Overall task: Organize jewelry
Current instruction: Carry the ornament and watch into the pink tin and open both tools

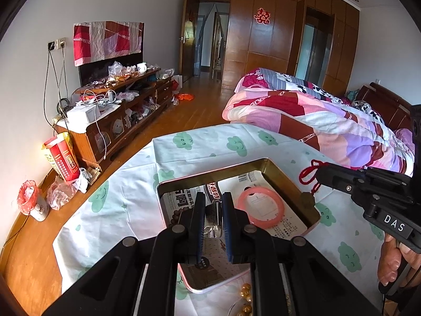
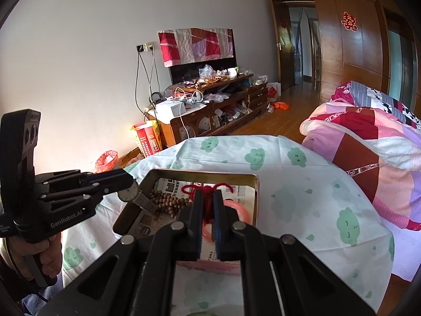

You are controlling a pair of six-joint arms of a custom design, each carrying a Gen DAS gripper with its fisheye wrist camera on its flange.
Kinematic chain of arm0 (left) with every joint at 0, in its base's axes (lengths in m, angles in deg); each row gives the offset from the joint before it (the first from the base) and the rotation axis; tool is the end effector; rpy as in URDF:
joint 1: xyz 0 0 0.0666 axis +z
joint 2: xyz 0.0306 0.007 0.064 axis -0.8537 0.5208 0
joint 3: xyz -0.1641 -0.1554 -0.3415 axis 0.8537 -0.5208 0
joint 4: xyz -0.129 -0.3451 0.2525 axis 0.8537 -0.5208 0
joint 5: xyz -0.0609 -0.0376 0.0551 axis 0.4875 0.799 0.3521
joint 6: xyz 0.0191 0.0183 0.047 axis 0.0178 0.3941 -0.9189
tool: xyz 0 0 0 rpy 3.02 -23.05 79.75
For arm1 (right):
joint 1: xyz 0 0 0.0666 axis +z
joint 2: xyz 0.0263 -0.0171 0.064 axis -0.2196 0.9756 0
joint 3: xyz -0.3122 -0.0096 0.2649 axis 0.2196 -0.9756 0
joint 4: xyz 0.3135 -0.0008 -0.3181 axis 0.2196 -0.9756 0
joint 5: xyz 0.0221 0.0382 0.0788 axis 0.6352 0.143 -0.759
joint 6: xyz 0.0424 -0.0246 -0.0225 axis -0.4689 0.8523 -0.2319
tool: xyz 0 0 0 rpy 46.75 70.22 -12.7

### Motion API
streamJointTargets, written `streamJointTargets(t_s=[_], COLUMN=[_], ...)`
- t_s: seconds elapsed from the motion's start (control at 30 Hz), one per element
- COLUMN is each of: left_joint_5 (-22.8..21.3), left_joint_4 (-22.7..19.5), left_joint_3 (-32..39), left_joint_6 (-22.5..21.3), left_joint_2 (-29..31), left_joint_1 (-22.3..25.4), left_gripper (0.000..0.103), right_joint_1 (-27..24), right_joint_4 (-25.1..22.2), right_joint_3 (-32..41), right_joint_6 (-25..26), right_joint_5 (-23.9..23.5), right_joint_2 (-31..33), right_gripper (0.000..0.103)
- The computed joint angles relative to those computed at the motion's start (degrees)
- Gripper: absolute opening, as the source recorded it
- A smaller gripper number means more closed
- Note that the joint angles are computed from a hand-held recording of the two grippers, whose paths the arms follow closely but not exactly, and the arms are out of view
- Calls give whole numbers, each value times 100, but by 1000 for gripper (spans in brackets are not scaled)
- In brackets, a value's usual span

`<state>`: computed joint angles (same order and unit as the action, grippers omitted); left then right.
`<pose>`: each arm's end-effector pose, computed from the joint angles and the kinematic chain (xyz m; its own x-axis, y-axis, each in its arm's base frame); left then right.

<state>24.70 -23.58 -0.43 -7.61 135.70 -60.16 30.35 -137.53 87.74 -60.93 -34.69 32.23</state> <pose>0.4419 -0.0332 0.5181 -0.4855 0.3867 -0.7841 0.7056 0.7028 -0.0903 0.3185 0.2691 0.5216 -0.5382 0.1748 -0.8245 0.0881 0.9846 0.1512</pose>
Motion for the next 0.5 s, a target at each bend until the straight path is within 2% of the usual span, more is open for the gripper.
streamJointTargets(t_s=[0.5], left_joint_5=[-195], left_joint_4=[26], left_joint_3=[-47], left_joint_6=[5], left_joint_2=[109], left_joint_1=[-103], left_gripper=[12], right_joint_1=[-214], right_joint_4=[128], right_joint_3=[80], right_joint_6=[131], right_joint_5=[-286], right_joint_2=[239], right_gripper=[9])
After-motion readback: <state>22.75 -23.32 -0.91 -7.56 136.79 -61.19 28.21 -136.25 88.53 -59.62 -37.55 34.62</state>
